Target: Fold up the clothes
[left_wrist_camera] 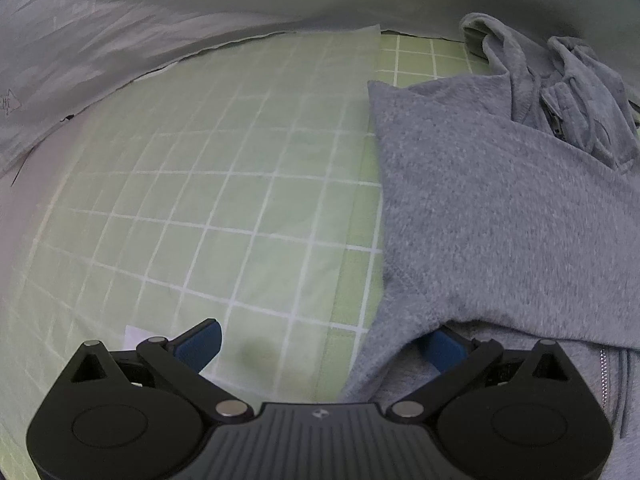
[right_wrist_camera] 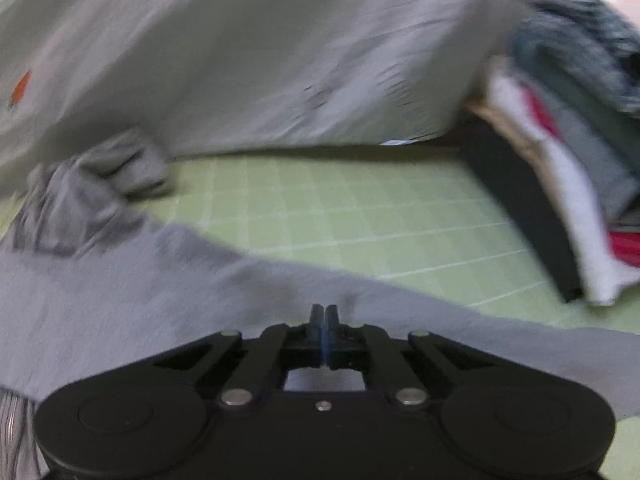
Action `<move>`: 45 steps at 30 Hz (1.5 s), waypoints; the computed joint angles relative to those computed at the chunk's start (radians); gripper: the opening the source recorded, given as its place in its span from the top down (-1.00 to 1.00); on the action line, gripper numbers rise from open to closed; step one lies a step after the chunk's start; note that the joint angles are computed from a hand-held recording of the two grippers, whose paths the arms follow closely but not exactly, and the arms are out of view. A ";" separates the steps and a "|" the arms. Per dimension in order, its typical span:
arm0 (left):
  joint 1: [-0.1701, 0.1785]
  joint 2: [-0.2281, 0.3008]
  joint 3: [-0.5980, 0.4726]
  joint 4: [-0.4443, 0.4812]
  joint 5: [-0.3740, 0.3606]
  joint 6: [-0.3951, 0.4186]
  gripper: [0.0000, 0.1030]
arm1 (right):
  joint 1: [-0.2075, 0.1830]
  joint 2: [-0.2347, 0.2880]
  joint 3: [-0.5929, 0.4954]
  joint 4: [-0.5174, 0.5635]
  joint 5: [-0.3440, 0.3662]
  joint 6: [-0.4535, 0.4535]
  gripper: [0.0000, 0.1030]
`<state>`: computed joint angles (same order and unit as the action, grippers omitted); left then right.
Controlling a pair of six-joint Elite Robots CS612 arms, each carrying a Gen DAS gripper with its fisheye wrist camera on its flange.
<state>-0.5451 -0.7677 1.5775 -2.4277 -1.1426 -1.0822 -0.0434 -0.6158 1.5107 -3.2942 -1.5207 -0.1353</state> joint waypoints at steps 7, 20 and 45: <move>-0.001 0.001 -0.001 0.000 0.002 -0.009 -1.00 | -0.058 -0.020 0.008 0.111 -0.050 0.229 0.94; -0.009 0.004 0.002 -0.007 0.031 -0.014 -1.00 | 0.011 -0.002 0.013 0.045 0.062 -0.073 -0.19; -0.007 0.003 0.011 -0.024 0.031 0.002 -1.00 | -0.110 0.000 0.018 0.099 0.089 0.447 0.14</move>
<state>-0.5521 -0.7645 1.5889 -2.4516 -1.1119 -1.0800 -0.1533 -0.6155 1.5287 -3.1953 -1.4320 0.3113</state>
